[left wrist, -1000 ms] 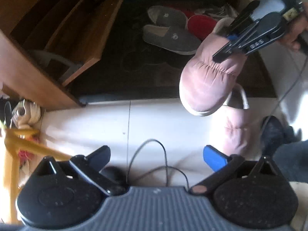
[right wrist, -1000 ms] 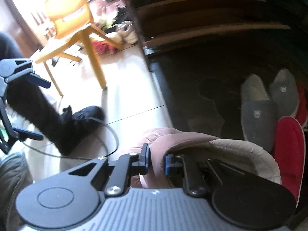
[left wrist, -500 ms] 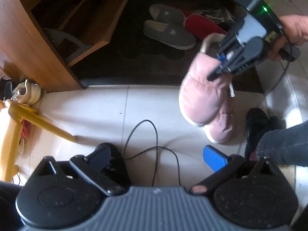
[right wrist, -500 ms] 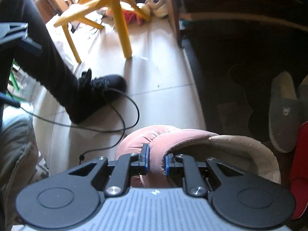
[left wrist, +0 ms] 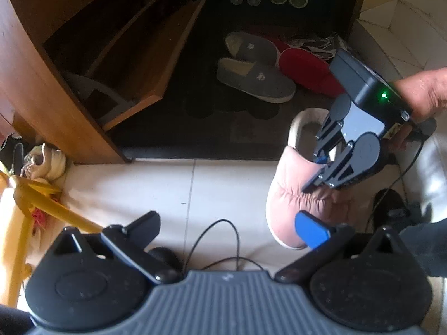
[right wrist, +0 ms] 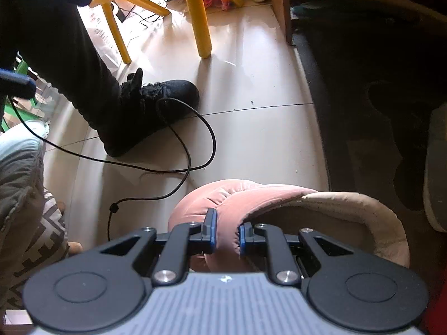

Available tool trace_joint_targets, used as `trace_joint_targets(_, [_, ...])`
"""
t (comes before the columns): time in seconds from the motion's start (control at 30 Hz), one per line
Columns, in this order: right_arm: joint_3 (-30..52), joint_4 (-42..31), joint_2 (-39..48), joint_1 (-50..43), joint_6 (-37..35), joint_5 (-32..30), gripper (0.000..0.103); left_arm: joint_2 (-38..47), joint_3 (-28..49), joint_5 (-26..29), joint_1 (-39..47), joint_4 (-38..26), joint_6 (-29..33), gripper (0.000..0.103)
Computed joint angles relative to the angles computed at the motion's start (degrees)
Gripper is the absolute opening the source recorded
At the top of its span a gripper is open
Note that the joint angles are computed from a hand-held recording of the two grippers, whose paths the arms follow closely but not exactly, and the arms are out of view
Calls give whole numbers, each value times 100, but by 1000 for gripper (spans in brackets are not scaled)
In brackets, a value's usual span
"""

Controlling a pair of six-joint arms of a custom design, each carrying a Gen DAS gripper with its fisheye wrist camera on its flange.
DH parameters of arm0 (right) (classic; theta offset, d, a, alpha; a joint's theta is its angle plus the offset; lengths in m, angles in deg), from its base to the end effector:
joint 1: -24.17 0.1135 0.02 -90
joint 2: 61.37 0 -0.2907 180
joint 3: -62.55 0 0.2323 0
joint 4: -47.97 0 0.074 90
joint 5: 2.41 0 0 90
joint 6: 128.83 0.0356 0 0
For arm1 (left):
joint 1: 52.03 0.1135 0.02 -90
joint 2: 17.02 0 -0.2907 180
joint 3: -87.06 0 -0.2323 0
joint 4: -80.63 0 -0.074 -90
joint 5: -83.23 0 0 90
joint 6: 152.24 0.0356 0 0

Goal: Organize scattered shoes
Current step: 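Lower the pink-and-white slipper onto the tiles beside its matching slipper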

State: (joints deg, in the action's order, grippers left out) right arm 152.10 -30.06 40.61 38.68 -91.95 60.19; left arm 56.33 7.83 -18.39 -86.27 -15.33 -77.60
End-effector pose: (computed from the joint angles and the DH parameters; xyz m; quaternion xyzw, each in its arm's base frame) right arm 0.2925 0.0926 0.2423 -0.5399 0.8077 0.2248 0.0746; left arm 0.1551 -0.0969 0.3977 0.1417 0.9673 0.0126 0.2099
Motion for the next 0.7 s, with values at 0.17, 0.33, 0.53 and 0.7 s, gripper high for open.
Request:
trace_joint_targets(0.17, [-129,240,185,83,-113,-10,15,-2,-210,273,360,86,-53,103])
trace_joint_targets(0.33, [-393,768,387,182,-45,-90,15,24,-344,250,328,161,-41,103])
trace_joint_targets(0.53, [-588,1146,612,179,-65,-46,15,55,-471,383,415,192,-88,103])
trace_joint_targets(0.7, [-575,1319,800,128,-84,-65,15,111,-534,472,401,234,-102,103])
